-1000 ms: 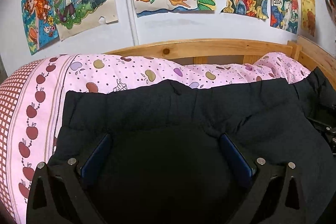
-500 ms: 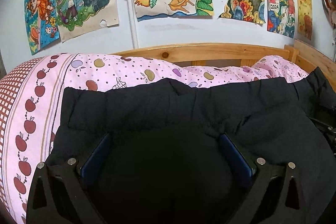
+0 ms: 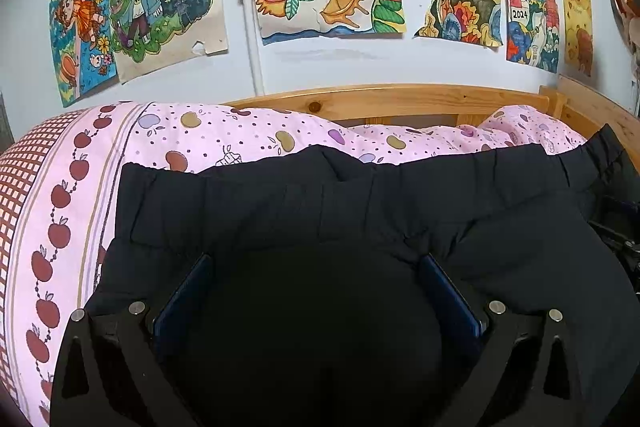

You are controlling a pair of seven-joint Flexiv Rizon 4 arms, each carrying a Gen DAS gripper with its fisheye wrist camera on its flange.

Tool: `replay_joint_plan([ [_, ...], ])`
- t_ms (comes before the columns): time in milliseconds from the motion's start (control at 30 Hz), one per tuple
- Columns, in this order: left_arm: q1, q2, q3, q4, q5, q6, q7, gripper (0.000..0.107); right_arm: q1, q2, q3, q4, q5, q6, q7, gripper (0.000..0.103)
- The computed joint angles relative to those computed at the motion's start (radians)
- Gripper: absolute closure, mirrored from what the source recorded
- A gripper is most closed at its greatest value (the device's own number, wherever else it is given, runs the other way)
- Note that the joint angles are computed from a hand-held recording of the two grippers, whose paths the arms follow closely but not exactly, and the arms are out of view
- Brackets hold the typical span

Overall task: Fold large clothes
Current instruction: 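Press along the folded jacket edge with both open grippers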

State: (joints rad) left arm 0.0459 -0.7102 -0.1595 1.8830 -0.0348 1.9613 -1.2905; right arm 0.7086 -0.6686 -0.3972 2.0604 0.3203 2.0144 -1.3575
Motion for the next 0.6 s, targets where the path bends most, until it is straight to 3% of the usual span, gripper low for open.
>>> replay_joint_plan([
  [233,-0.056,0.002,0.059,0.012,-0.029,0.041,0.01,0.004,0.153,-0.032,-0.157,0.018,0.065,-0.028,0.001,0.002],
  [433,-0.005,0.027,0.02,0.056,0.015,0.085,-0.014,0.004,0.201,-0.008,-0.204,0.058,0.069,-0.035,0.011,0.002],
  [600,0.038,0.082,0.003,0.105,0.061,0.117,-0.043,0.004,0.287,0.038,-0.321,0.119,0.049,-0.077,0.007,0.002],
])
